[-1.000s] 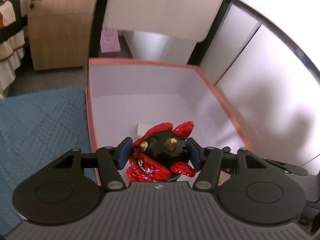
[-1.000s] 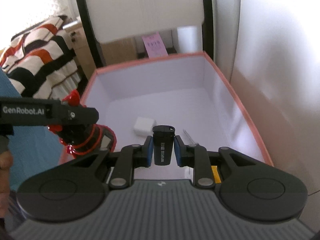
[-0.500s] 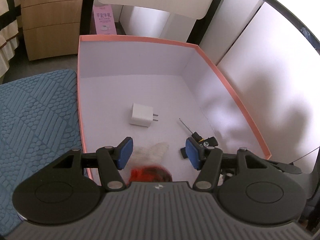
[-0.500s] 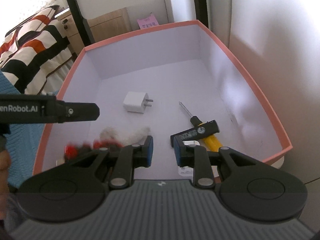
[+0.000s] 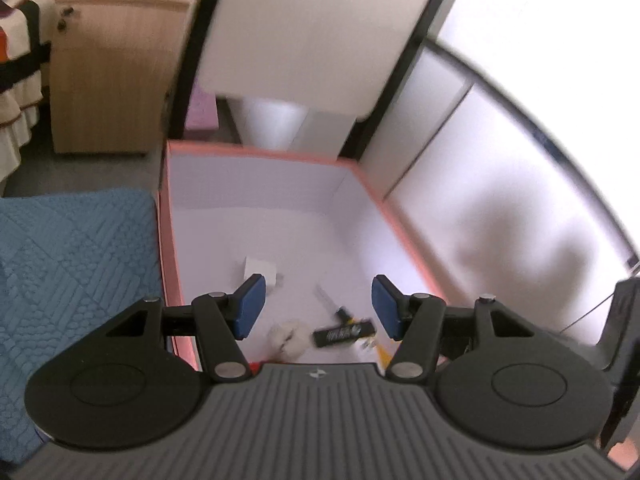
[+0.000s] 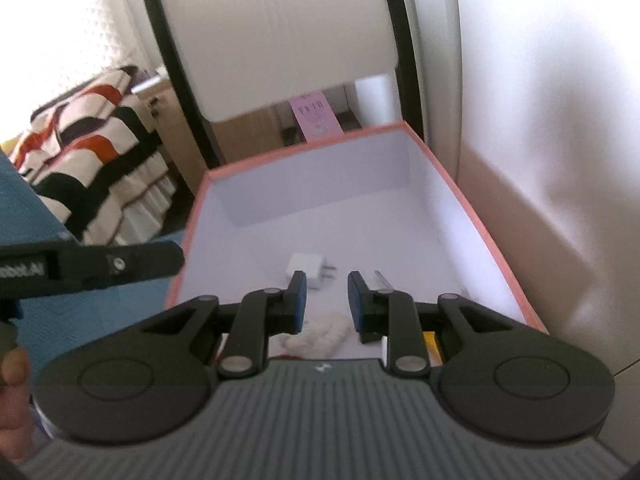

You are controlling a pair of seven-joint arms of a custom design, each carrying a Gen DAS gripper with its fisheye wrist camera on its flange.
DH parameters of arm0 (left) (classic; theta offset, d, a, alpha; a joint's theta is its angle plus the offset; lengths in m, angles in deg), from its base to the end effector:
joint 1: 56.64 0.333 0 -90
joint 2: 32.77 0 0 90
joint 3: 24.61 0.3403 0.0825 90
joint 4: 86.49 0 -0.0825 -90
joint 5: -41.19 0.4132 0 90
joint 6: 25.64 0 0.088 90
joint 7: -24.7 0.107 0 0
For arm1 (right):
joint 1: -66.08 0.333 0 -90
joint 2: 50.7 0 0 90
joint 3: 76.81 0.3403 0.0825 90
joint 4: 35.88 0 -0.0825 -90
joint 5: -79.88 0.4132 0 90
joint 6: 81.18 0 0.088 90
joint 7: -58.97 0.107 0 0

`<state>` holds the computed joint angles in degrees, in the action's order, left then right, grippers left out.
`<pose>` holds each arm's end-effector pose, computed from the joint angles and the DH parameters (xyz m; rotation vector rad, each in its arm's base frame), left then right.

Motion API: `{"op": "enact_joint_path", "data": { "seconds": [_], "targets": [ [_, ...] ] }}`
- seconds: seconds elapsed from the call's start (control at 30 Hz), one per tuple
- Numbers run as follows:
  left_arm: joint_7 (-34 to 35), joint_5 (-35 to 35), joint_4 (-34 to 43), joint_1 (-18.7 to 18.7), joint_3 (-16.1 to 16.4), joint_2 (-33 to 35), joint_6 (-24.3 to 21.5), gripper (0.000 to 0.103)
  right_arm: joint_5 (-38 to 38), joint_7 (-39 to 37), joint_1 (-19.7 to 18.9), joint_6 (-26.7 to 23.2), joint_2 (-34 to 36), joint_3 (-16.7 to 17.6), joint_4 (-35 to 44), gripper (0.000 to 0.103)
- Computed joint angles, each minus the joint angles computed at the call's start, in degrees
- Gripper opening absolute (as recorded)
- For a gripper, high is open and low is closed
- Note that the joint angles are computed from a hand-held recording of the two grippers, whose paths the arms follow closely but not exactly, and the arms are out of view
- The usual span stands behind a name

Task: Organize rigid objects

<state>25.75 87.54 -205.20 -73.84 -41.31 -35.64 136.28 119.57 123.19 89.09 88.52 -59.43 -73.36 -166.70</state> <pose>0.4802 -0.3701 0.5444 -2.0528 1.5459 -1.1960 0.5145 0.2094 0.5122 -1.8314 1.3734 -0.3419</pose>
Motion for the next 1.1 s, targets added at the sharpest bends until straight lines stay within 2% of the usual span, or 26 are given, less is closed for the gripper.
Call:
{"op": "enact_joint_path", "data": {
  "seconds": [0.17, 0.37, 0.53, 0.8, 1.1],
  "targets": [
    [-1.2, 3.0, -0.9, 0.2, -1.4, -4.6, -4.1, 0.065, -0.1, 0.9, 0.8, -1.2, -3.3, 0.2, -1.1, 0.027],
    [-2.3, 4.4, -3.3, 1.8, -3.5, -10.8, -4.7, 0.065, 1.3, -0.5, 3.2, -0.5, -7.5, -0.9, -2.4, 0.027],
    [-2.6, 4.9, -4.5, 3.1, -6.2, -14.9, -6.9, 0.065, 2.5, -1.7, 5.3, -0.3, -11.2, -1.8, -4.3, 0.027],
    [-3.3, 3.5, -7.2, 4.3, -8.4, -19.4, -6.9, 0.065, -3.6, 5.4, 3.0, -0.7, -15.2, 0.5, -8.2, 0.027],
    [-2.5, -0.2, -9.7, 3.9, -9.7, -21.2, -7.3, 0.066, -7.7, 9.9, 3.1, -0.9, -18.0, 0.9, -12.0, 0.027]
  ]
}}
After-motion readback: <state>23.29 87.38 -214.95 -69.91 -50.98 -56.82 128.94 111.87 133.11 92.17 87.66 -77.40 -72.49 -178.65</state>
